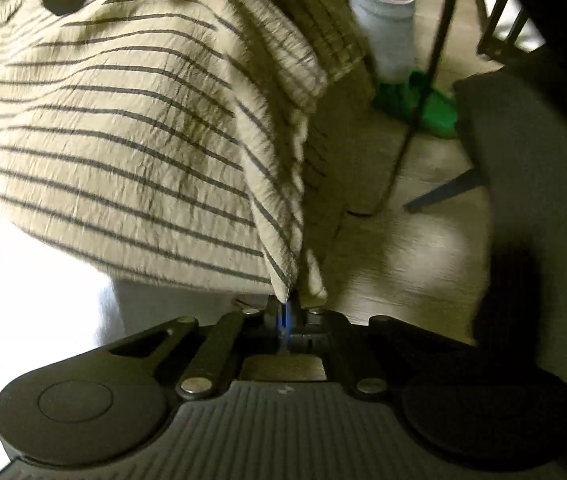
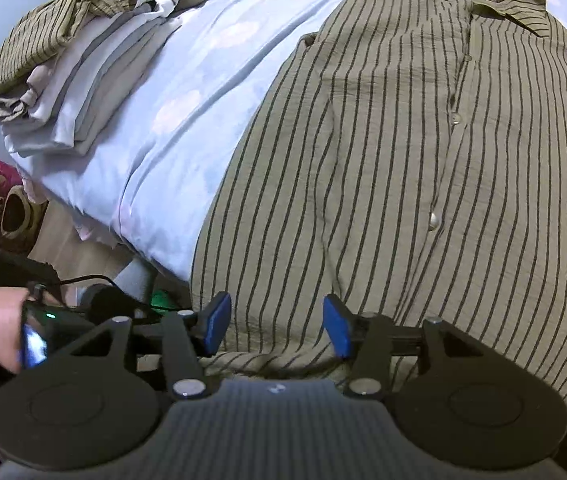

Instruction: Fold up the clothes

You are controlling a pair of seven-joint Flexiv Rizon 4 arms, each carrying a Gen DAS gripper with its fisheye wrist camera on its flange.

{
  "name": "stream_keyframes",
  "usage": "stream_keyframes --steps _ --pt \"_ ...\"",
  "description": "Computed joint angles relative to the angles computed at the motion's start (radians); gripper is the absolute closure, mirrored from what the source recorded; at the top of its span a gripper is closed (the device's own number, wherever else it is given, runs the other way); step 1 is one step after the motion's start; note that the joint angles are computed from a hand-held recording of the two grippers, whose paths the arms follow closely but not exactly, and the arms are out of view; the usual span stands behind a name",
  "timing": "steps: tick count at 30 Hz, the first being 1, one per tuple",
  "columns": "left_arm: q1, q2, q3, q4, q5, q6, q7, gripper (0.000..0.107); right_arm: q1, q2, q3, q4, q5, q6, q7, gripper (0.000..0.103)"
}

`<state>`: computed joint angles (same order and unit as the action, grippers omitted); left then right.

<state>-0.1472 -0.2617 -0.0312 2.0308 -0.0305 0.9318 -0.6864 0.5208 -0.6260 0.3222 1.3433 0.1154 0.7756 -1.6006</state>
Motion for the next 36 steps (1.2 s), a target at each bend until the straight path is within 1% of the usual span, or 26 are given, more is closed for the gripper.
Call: stream_keyframes --steps 3,5,7,8,9,12,15,18,20,23,26,27,28,29,30,33,34,36 --pt "0.013 0.043 -0.015 -0.003 -0.067 -0.124 0.036 0.107 0.003 -0.001 0.000 -0.001 -0.005 -0.005 -0.006 0.047" --pt "0.022 0.064 -0.027 -0.010 -0.126 -0.230 0.084 0.107 0.005 -0.002 -0.003 -0.003 -0.008 -0.011 -0.003 0.047" --pt "0.018 0.079 -0.030 -0.004 -0.139 -0.276 0.142 0.107 0.007 -0.002 -0.007 -0.004 -0.011 -0.017 0.004 0.047" --pt "0.016 0.076 -0.027 -0.007 -0.141 -0.282 0.143 0.107 0.008 -0.003 -0.008 -0.004 -0.012 -0.018 0.007 0.047" --pt "0.015 0.072 -0.025 -0.011 -0.142 -0.290 0.142 0.107 0.008 -0.003 -0.009 -0.004 -0.013 -0.020 0.010 0.047" --pt "0.021 0.051 -0.016 -0.041 -0.141 -0.355 0.126 0.107 0.006 -0.002 -0.008 -0.004 -0.013 -0.019 0.012 0.047" --pt "0.036 0.020 -0.015 -0.091 -0.162 -0.481 0.118 0.107 0.005 -0.002 -0.006 -0.004 -0.012 -0.020 0.012 0.046" --pt "0.051 -0.036 -0.013 -0.157 -0.163 -0.612 0.098 0.107 0.005 -0.002 -0.001 -0.005 -0.010 -0.022 -0.004 0.046" --pt "0.054 -0.075 -0.014 -0.187 -0.169 -0.662 0.072 0.107 0.005 -0.001 0.000 -0.005 -0.008 -0.023 -0.007 0.046" --pt "0.055 -0.123 -0.009 -0.221 -0.170 -0.694 0.023 0.107 0.002 0.005 -0.005 0.004 -0.002 -0.016 0.004 0.045" --pt "0.056 -0.125 -0.004 -0.240 -0.155 -0.712 -0.001 0.107 -0.007 0.010 -0.004 0.008 0.010 -0.019 0.018 0.045" --pt "0.057 -0.121 -0.001 -0.246 -0.146 -0.716 -0.006 0.104 -0.011 0.011 -0.001 0.003 0.016 -0.025 0.019 0.045" --pt "0.058 -0.115 0.002 -0.252 -0.138 -0.717 -0.010 0.093 -0.015 0.011 0.002 -0.001 0.022 -0.031 0.019 0.045" --pt "0.060 -0.105 0.006 -0.254 -0.133 -0.707 -0.015 0.089 -0.017 0.013 0.003 -0.006 0.025 -0.036 0.018 0.044" --pt "0.065 -0.097 0.010 -0.258 -0.131 -0.699 -0.020 0.082 -0.019 0.015 0.003 -0.011 0.027 -0.039 0.016 0.044" --pt "0.090 -0.090 0.016 -0.304 -0.161 -0.687 -0.040 0.081 -0.024 0.013 0.005 -0.040 0.035 -0.059 0.006 0.044" --pt "0.088 -0.097 0.027 -0.336 -0.179 -0.687 -0.050 0.081 -0.027 0.010 0.006 -0.055 0.038 -0.070 -0.002 0.044" --pt "0.118 -0.159 -0.012 -0.458 -0.194 -0.688 -0.097 0.081 -0.021 0.000 -0.006 -0.087 0.023 -0.088 -0.014 0.044"
